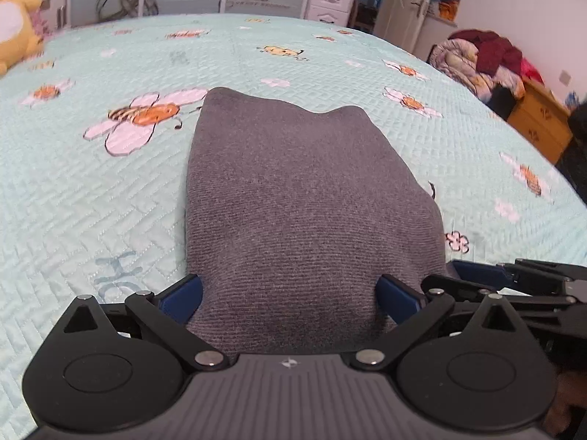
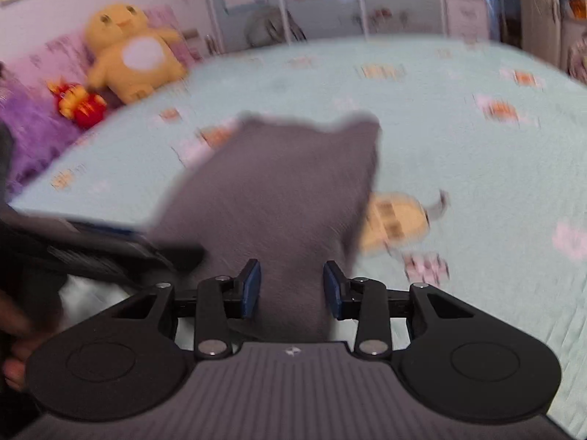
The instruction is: Fold clothes
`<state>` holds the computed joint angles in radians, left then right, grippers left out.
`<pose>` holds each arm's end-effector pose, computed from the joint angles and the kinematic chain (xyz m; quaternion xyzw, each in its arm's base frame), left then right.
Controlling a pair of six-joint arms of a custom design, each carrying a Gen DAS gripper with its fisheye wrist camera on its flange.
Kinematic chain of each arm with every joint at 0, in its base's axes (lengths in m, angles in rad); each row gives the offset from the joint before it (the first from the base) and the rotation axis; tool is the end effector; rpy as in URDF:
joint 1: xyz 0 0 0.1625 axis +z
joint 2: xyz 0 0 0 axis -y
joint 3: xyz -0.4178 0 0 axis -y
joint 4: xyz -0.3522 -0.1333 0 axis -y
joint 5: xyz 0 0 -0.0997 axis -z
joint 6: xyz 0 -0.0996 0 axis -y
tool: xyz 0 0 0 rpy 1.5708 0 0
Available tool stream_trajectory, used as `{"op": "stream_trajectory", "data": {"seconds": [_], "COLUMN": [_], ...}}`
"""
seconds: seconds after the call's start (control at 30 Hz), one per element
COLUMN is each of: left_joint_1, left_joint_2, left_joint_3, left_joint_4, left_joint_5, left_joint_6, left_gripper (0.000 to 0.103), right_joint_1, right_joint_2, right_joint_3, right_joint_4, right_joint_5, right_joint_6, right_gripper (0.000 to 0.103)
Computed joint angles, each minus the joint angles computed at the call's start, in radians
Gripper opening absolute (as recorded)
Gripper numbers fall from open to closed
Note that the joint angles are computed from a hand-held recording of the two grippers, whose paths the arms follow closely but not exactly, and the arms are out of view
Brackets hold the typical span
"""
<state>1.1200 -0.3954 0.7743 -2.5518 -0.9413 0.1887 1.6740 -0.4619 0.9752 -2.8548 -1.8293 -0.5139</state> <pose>-0.1934 -0.8402 0.1833 0.1983 0.8909 -0.3182 0.2563 0.1917 -0.8040 0.1761 0.2329 -0.8903 0.3406 0.1929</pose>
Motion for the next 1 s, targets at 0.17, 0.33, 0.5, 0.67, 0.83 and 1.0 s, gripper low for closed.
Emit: {"op": "stream_trajectory", "data": {"seconds": [0.17,0.33,0.5,0.67,0.83,1.0], "left_joint_1": [0.002,-0.001,0.0,0.005,0.002,-0.021], "left_joint_2": [0.005,0.006,0.004,0.006,0.002,-0.02], "left_joint_3": [-0.019,-0.015,-0.013,-0.018,-0.019,0.002], "left_joint_4": [0.02,0.013,0.013,0.017,0.022,-0.075], "left_joint_5": [-0.002,0.006,0.003,-0.006,-0.006,0.029], "left_joint_6": [-0.012,-0.008,-0.004,0.003,0.011,0.062], "left_gripper": [0.103,0.103,0.103,0.103,0.103,0.093], "right_joint_1": [-0.02,0.011,0.028,0.016,0.001,0.013], "right_joint_2": [-0.046,-0.075,-0.037,0.019,0.007,-0.016], "right_joint_3": [0.058,0.114,0.036,-0.056,-0.038,-0.025], "right_joint_4": [-0.003,-0.102,-0.084,0.001,0.012,-0.027], "right_joint_5": [0.023,0.059,0.097,0.078,0.016,0.082], "right_joint_6": [0.076,0.011,-0.026,-0.004,0.048,0.028], "right_gripper": [0.047,0.042,0.041,0.041,0.036,0.036]}}
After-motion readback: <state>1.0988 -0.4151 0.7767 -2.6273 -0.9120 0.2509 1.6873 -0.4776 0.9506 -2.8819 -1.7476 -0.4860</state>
